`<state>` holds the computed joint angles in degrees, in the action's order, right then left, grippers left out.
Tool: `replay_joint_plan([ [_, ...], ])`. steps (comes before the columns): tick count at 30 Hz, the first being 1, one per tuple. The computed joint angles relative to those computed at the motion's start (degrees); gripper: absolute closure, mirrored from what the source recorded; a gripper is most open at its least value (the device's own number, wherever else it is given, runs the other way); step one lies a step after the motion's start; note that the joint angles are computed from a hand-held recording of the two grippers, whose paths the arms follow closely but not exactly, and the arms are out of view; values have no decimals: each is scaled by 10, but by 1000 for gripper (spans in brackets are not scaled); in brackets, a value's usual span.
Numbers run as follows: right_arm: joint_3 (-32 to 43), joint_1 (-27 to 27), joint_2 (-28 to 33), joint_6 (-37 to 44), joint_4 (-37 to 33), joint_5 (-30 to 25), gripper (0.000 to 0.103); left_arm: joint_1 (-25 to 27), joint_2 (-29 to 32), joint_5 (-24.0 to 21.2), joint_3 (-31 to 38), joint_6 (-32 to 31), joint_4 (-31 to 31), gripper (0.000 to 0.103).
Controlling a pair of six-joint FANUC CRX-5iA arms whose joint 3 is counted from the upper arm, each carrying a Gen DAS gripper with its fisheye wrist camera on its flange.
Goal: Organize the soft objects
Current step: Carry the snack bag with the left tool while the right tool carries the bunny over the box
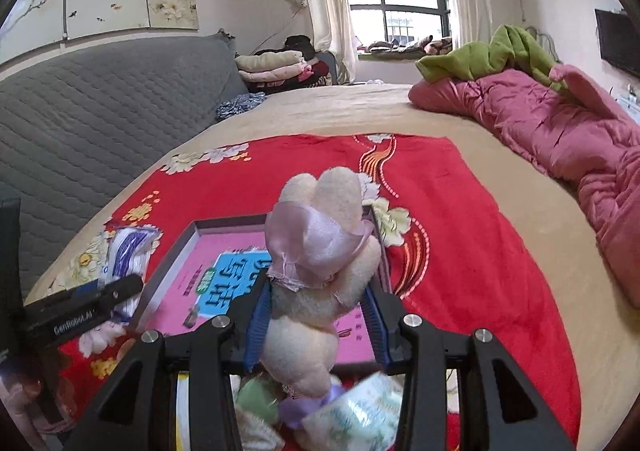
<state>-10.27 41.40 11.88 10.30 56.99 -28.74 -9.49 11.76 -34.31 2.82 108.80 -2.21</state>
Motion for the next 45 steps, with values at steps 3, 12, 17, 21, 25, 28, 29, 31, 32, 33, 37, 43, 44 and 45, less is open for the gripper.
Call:
replay_joint_plan([
  [3,15,-7,13,5,-4,2,60,7,10,13,-9,-34,38,50],
  [12,66,-2,56,94,-72,-39,60,12,28,25,-16,-66,61,50],
  [17,86,0,75,128,-97,-51,60,11,33,29,-15,-64,55,50],
  [21,96,-3,87,146,-102,-49,60,12,35,38,-19,-65,54,50],
  [25,120,-2,104,181,-139,-65,60,11,40,35,-17,-66,55,50],
  [28,133,-3,113,191,-157,-74,60,9,41,36,-16,-66,51,50],
  [29,142,-2,119,199,-161,-85,60,10,42,37,-17,-68,54,50],
  [31,160,-1,128,214,-180,-98,60,11,43,39,-19,-70,60,50],
  [32,167,-2,131,221,-189,-97,60,12,44,38,-18,-70,59,50],
  [33,169,-2,134,221,-187,-96,60,11,44,38,-18,-69,58,50],
  [37,227,3,167,280,-229,-154,60,12,47,37,-16,-68,59,50],
  [43,258,7,188,294,-226,-206,60,14,51,41,-16,-72,67,49],
  [44,263,8,192,293,-221,-217,60,14,53,40,-14,-71,66,49],
  [45,265,7,194,293,-219,-221,60,15,54,39,-13,-72,68,49],
])
